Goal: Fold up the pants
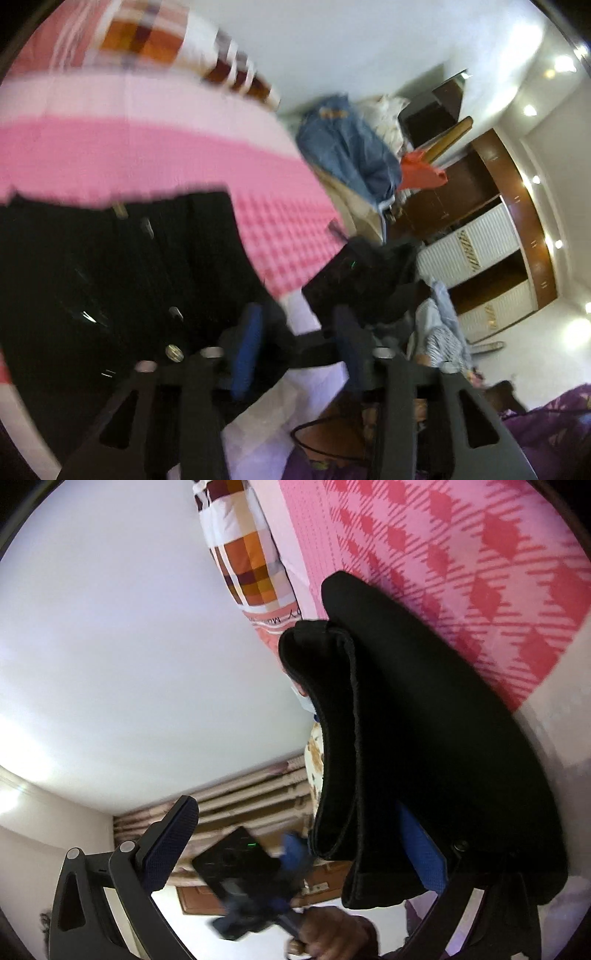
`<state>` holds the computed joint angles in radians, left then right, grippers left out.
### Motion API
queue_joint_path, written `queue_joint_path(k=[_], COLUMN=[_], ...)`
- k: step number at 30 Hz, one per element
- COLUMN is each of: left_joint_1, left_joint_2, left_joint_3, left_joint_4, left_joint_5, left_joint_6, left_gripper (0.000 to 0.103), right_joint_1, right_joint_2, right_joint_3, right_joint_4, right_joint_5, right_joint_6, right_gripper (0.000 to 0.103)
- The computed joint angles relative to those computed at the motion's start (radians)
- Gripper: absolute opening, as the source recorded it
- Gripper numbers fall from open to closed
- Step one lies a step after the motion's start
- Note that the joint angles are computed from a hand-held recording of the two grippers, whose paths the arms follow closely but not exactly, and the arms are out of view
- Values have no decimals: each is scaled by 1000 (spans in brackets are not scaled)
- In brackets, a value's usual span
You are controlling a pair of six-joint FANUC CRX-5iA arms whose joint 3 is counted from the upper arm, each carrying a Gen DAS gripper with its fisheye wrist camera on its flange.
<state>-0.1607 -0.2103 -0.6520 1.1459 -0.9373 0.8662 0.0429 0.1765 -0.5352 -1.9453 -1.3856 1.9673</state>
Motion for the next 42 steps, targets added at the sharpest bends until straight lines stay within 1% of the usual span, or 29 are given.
queue_joint_path(k=[1,2,3,5,8,9,10,12,13,14,15,16,17,18,20,22,25,27,29,30,31,32,33,34,36,37,39,41,42], left_joint_1=[15,30,46,118,220,255,291,358,379,387,399,406,415,425,416,381,330,304,289,289,292,301,310,322,342,351,359,360,362], left_joint_2=[-25,-61,-94,-160,-230,-258,-269,-291,-299,-301,-301,-299,-299,-307,-306,-299,-277,-252,-218,-209,-206,-207,-211,-214,-216,-221,-227,-225,-228], left_joint_3=[-5,-21,-29,-36,-66,-83,-91,-126,-145,-160,-165,-169,-175,-187,-199,-190,-185,-179,-172,-173,-175,-180,-187,-192,-198,-204,-208,-204,-206], left_joint_4=[19,44,37,-41,-147,-181,-223,-256,-261,-272,-293,-304,-315,-314,-298,-315,-313,-340,-368,-374,-382,-379,-372,-366,-361,-349,-340,-337,-334], left_joint_5=[1,19,46,75,80,62,43,3,-4,0,-11,-19,-29,-40,-41,-22,0,11,7,2,3,1,0,-5,-19,-22,-28,-31,-33], left_joint_6=[-15,-24,-11,42,120,144,182,214,222,239,259,268,277,275,262,264,244,245,260,266,274,273,271,268,266,260,255,255,252], left_gripper=[56,59,62,83,83,83,83,83,83,83,83,83,83,83,83,83,83,83,83,83,83,83,83,83,83,83,83,83,83], right_joint_1=[2,0,1,9,59,89,126,242,290,324,366,384,368,328,308,280,250,206,198,172,147,144,143,111,33,33,96,174,183], right_joint_2=[0,-1,-1,-24,-84,-108,-128,-162,-172,-173,-173,-174,-174,-175,-215,-255,-265,-207,-192,-198,-231,-297,-353,-405,-449,-473,-494,-483,-470], right_joint_3=[3,2,7,28,101,133,168,250,271,286,302,303,293,276,249,223,199,195,179,163,137,103,78,50,22,17,20,19,19], right_joint_4=[4,6,16,61,212,285,370,597,682,739,820,861,849,801,812,808,784,702,681,655,645,673,702,682,572,554,577,598,598], right_joint_5=[0,-2,-3,23,116,156,198,284,316,330,344,353,348,333,363,381,394,318,311,300,319,386,434,446,362,341,346,380,382], right_joint_6=[-2,-4,-10,-30,-100,-138,-182,-298,-339,-358,-385,-404,-403,-377,-363,-350,-318,-246,-274,-278,-289,-324,-356,-346,-261,-247,-289,-336,-340], right_gripper=[102,102,102,102,102,102,102,101,89,61,44,25,24,23,22,22,22,25,32,35,41,48,48,48,48,48,48,48,48])
